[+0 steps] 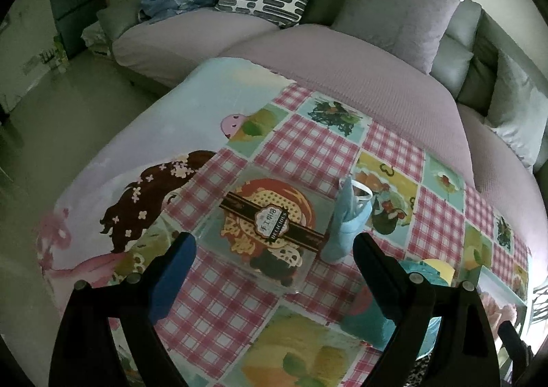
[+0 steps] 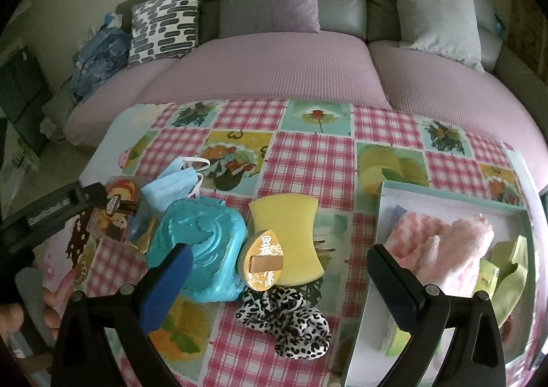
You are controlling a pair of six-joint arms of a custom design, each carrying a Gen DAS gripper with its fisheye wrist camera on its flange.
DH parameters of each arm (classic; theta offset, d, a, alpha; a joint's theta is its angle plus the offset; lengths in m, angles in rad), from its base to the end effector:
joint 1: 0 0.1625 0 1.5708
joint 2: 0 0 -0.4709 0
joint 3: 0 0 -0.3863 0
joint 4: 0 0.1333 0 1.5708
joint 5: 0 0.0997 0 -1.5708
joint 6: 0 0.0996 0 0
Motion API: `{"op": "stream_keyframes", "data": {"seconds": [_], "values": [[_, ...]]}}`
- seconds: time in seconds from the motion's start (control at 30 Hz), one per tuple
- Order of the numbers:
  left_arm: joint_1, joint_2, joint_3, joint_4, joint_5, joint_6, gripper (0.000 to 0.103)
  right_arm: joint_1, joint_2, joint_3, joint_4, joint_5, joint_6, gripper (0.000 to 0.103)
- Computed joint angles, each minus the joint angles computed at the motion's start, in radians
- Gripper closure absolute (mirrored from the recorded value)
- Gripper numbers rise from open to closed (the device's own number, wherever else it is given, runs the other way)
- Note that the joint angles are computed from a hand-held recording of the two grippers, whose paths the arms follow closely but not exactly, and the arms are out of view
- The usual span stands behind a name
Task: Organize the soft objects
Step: 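Grasp the blue face mask with the left gripper while the right gripper approaches the gold tin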
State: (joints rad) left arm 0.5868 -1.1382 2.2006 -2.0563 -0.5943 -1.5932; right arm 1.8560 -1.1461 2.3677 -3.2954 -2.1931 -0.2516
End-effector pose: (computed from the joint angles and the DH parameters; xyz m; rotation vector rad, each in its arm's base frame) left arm -0.2457 -0.4226 0.1515 -0.3254 2.1785 -0.9302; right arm 0.1995 -0.4131 0.2057 0.4558 -2.4226 0.6444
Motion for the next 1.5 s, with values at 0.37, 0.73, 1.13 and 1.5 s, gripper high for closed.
{"op": "stream_keyframes", "data": {"seconds": [0.37, 0.73, 1.13, 1.5], "values": [[0.015, -0.025, 0.060, -0.226, -0.037, 0.187, 0.010, -0.101, -0.043, 0.014, -0.034, 0.077, 0.036, 0.007], [0.091, 0.061, 0.001, -0.429, -0.097, 0.499, 0.011, -0.142, -0.042, 0.003, 0.008, 0.114, 0.042, 0.026], [0.149, 0.153, -0.094, -0.503, -0.166, 0.678, 0.045, -0.177, -0.046, -0.006, 0.049, 0.166, 0.071, 0.032], [0.173, 0.139, -0.069, -0.538, -0.214, 0.674, 0.060, -0.177, -0.045, -0.004, 0.056, 0.167, 0.078, 0.032]]}}
